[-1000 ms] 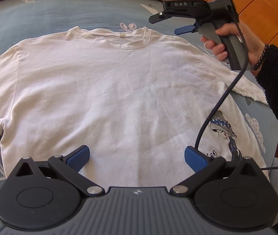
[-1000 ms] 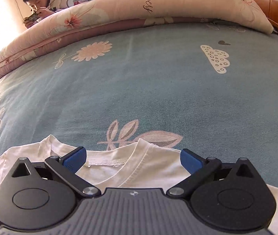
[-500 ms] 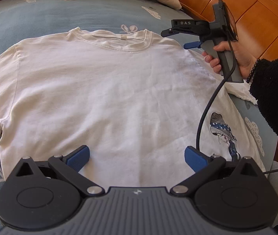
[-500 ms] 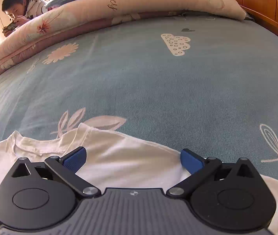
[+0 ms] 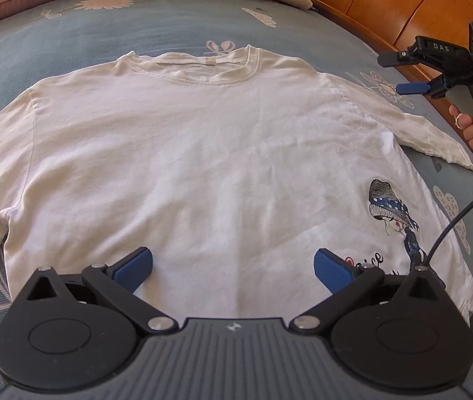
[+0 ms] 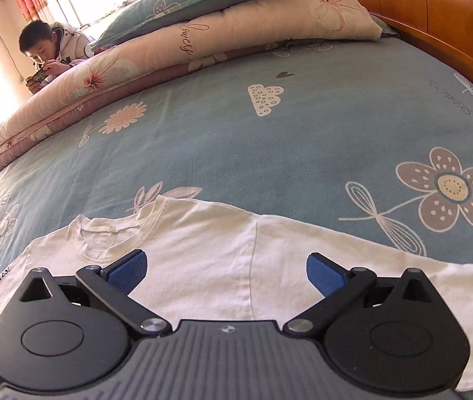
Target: Fold clothes
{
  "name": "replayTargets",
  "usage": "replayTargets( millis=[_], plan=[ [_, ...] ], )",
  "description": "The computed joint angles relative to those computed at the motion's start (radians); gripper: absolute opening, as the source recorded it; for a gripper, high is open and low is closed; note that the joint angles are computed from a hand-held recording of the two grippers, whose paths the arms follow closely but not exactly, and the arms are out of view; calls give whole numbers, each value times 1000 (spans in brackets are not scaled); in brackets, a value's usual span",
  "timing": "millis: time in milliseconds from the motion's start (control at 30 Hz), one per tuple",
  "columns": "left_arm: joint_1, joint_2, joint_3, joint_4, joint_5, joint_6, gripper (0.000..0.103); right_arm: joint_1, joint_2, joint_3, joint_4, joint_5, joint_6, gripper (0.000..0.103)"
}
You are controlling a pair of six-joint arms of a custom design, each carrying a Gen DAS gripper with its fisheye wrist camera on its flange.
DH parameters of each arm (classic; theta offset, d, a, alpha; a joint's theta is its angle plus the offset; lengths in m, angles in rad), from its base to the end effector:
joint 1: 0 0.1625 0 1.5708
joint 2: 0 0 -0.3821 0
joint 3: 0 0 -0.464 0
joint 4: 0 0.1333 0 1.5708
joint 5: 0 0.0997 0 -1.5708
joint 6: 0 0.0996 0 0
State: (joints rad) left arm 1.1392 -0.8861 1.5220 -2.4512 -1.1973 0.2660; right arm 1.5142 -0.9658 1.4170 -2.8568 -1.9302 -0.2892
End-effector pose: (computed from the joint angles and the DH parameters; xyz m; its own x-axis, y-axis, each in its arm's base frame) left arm -0.1530 -0.7378 0.1171 -0.7449 0.5300 -0.4052 0.6236 0.7690 -0.1405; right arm 0.0545 -0.7752 0.2858 -0.8925 0.1091 0.4377 -0.2259 0.7317 -0.6430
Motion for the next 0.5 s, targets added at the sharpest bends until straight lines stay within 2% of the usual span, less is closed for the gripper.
replayTargets(
  millis=[167,300,367,433,467,500],
  plan=[
    [5,1,-8,5,-15,-11,102,-47,-28,84,3,35,75,103],
    [8,1,-10,5,-23,-13,102,-62,-43,152,-56,-8,15,103],
    [8,1,-11,4,-24,-13,102,-59,-44,167,-112,-64,-48,103],
    [8,1,-10,3,-24,-14,102,-51,-30,145,-138,-137,-19,103],
    [8,2,-11,2,-25,-13,102,-51,-30,138,-142,-140,7,103],
    [9,2,-10,1,-25,-12,102,-55,-36,136,-138,-112,33,103]
  ],
)
